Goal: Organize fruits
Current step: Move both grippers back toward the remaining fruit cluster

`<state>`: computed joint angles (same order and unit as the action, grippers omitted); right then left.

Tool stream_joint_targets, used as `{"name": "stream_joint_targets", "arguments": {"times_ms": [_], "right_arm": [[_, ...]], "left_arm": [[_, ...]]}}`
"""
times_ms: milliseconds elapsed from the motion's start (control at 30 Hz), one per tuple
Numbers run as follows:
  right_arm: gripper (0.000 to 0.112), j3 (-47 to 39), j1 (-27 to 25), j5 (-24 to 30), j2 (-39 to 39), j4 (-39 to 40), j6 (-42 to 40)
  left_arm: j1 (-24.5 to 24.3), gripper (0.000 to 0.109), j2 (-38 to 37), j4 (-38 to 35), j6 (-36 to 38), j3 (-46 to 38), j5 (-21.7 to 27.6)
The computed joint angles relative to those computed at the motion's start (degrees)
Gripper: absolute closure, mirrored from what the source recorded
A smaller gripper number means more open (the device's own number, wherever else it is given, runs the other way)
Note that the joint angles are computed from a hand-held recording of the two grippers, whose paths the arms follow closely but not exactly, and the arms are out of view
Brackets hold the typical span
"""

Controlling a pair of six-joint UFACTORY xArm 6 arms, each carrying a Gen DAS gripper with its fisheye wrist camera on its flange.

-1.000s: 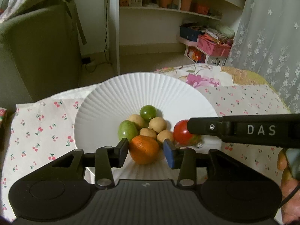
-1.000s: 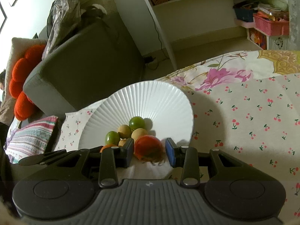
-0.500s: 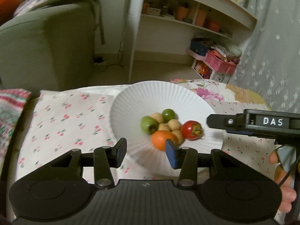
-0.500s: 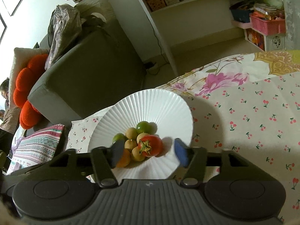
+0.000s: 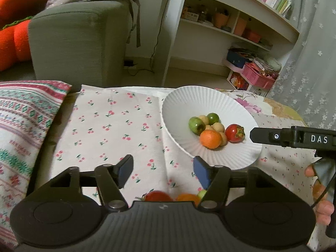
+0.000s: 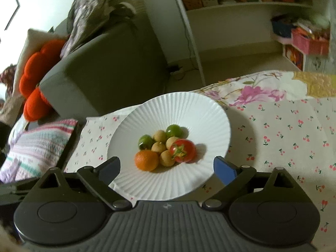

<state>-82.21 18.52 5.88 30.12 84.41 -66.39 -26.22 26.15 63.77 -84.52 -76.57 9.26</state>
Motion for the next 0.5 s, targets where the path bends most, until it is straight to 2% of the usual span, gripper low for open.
{"name": "stream_joint_targets", "arguments": {"times_ms": [200,400,500], "right_arm": [[0.013,2.0,1.3,-0.7,-1.8,1.2,-2.6],[0.013,4.9,2.2,0.8,-3.6,-0.7,-3.2],[0.013,6.4,2.8,1.4,-4.2,-2.8,-3.1]], "left_arm": [[0.3,0.029,-2.8,5.1,-4.6,3.4,1.0],[0.8,0.017,-4.0,5.0,-4.9,5.6,-0.2],[1.1,0.016,-4.4,4.5,-5.0,6.7,-1.1]]}}
